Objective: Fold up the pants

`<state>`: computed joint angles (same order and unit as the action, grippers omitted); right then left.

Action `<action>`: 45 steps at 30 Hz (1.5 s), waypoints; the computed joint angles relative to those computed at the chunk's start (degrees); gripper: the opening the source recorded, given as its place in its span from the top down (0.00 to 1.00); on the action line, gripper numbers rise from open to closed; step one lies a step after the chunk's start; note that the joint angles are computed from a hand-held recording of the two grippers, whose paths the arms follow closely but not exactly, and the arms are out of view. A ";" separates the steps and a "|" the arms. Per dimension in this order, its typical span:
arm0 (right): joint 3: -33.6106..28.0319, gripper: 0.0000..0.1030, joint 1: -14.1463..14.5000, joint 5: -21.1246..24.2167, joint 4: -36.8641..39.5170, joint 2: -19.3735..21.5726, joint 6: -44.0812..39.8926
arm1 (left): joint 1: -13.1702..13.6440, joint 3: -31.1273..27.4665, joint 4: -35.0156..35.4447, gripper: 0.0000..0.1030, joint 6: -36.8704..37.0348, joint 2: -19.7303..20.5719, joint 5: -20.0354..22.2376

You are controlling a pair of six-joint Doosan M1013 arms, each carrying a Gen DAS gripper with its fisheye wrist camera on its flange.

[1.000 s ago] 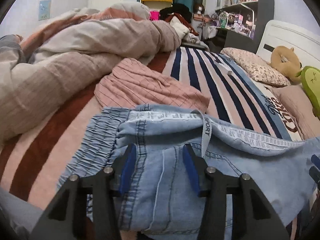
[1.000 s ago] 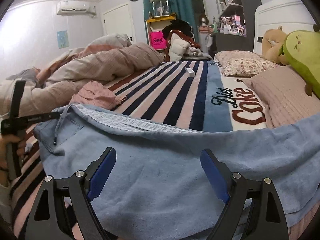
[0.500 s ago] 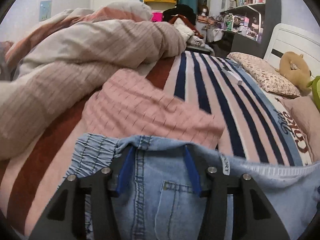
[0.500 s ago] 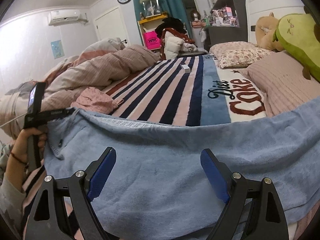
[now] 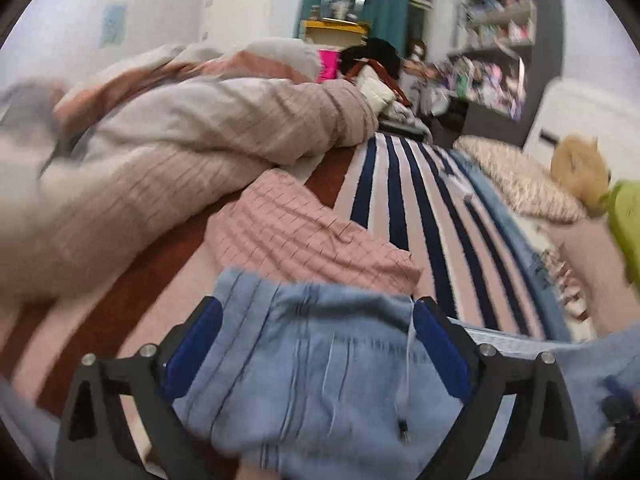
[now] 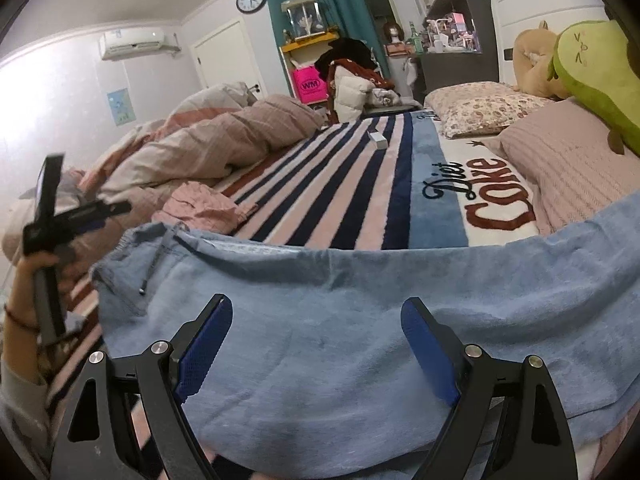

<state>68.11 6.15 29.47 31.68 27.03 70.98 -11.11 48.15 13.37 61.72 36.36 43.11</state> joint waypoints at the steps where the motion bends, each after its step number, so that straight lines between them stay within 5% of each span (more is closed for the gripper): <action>1: 0.18 0.19 -0.03 -0.23 0.85 -0.13 -0.60 | 0.30 2.30 -0.80 0.08 -2.07 -1.32 -1.13; 7: 0.08 0.19 0.02 0.05 1.42 -0.16 -1.04 | 2.32 11.27 -9.80 0.08 -9.19 -4.34 -3.80; 11: 0.06 0.19 0.11 0.07 0.77 -0.14 -0.70 | 3.77 12.72 -20.40 0.08 -6.27 -3.24 -6.13; 15: -0.22 0.18 0.08 0.79 0.75 0.16 -0.30 | 3.71 11.93 -18.24 0.12 -7.66 -2.08 -8.18; 16: -0.30 0.18 0.04 1.07 1.06 0.23 -0.45 | 3.62 12.02 -16.99 0.18 -8.50 -2.03 -8.71; 20: -0.09 0.19 -0.08 0.89 2.34 0.11 -1.18 | 3.29 13.01 -10.30 0.76 -11.92 -2.83 -11.48; 21: 0.04 0.19 -0.07 0.67 2.36 0.01 -1.10 | 3.37 13.23 -10.46 0.78 -11.29 -3.10 -12.55; 29: 0.30 0.19 -0.53 0.87 7.06 -0.11 -4.30 | 2.17 14.44 11.52 0.83 -27.53 -6.41 -16.48; 33: 0.12 0.19 -0.55 1.60 8.83 0.03 -5.88 | 1.90 15.76 30.25 0.83 -44.95 -8.56 -9.49; 39: -0.13 0.18 -0.55 1.77 8.67 0.28 -5.40 | 2.34 14.71 26.16 0.83 -40.59 -8.14 -8.06; 45: 0.02 0.19 -0.76 1.57 8.63 0.22 -4.72 | 0.18 14.39 26.31 0.84 -33.31 -8.97 -15.32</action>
<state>68.13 5.39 31.04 40.31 27.25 66.26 -10.93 62.55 39.68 28.40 27.39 27.80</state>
